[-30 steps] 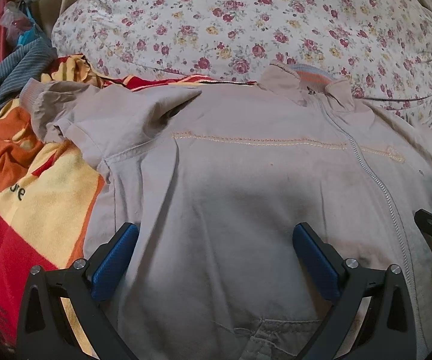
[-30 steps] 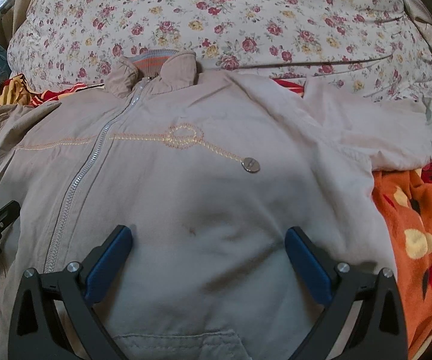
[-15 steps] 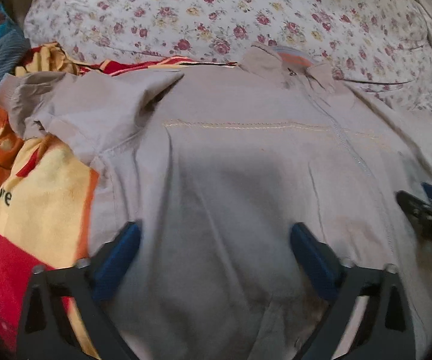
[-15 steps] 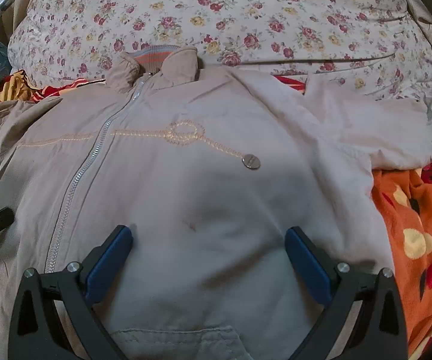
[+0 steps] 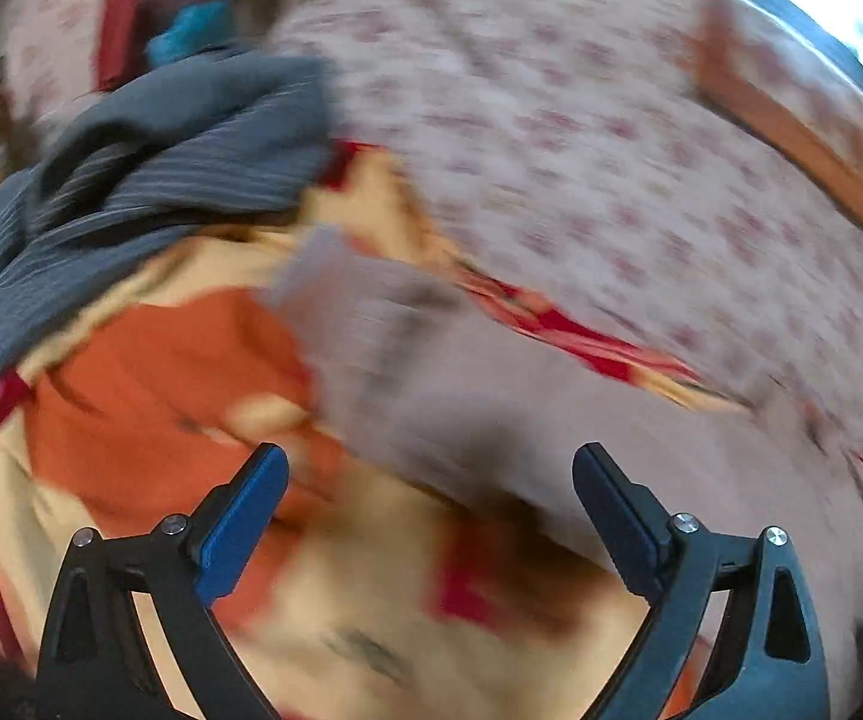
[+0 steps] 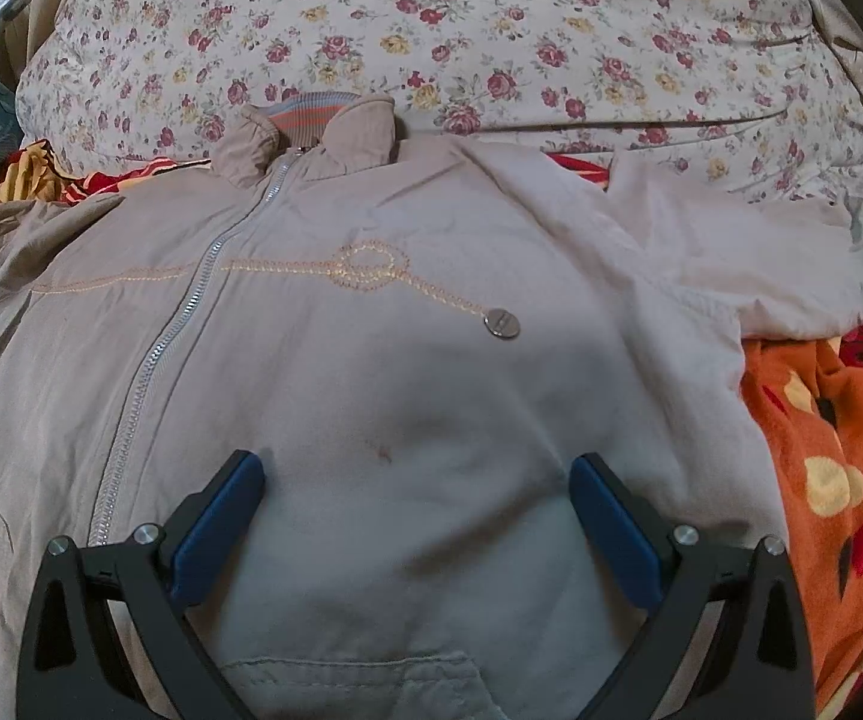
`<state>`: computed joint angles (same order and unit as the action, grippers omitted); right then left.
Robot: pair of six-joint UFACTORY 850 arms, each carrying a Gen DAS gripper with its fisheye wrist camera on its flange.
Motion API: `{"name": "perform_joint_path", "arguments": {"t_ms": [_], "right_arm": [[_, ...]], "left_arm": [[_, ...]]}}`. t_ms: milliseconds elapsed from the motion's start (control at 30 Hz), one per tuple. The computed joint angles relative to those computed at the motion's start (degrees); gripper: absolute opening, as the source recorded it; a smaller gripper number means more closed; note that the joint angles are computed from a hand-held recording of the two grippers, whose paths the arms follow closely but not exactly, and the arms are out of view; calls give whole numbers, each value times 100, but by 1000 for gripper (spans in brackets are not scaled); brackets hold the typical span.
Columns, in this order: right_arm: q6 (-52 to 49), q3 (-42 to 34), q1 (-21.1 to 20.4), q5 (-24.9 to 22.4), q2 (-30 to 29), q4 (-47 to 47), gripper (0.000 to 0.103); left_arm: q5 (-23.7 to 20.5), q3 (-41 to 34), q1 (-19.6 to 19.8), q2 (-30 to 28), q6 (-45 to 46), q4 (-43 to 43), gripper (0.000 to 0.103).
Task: Fold large clothes
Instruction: 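Grasp the ribbed cuff of the jacket sleeve with the left gripper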
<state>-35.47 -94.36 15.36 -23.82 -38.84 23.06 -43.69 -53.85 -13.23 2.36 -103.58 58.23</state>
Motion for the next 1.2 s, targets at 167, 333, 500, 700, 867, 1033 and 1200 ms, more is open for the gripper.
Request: {"name": "perform_joint_path", "arguments": {"t_ms": [167, 333, 500, 700, 867, 1033, 1200], "right_arm": [[-27, -72, 2, -26, -44, 27, 103], [-41, -179, 4, -55, -114, 20, 103], [6, -206, 12, -62, -130, -25, 103], [146, -212, 21, -95, -123, -184, 103], [316, -509, -31, -628, -209, -253, 98], [-288, -26, -186, -21, 302, 326, 96], [-490, 183, -356, -132, 517, 271, 96]], "left_arm": [[627, 91, 701, -175, 249, 184, 83], [761, -273, 1079, -648, 761, -393, 71], [12, -565, 898, -806, 855, -375, 9], [-1581, -614, 499, -28, -231, 629, 6], [-2369, -1078, 463, -140, 697, 190, 7], [-1971, -1483, 29, -682, 954, 30, 6], [-968, -2289, -514, -1661, 1183, -161, 7]]}}
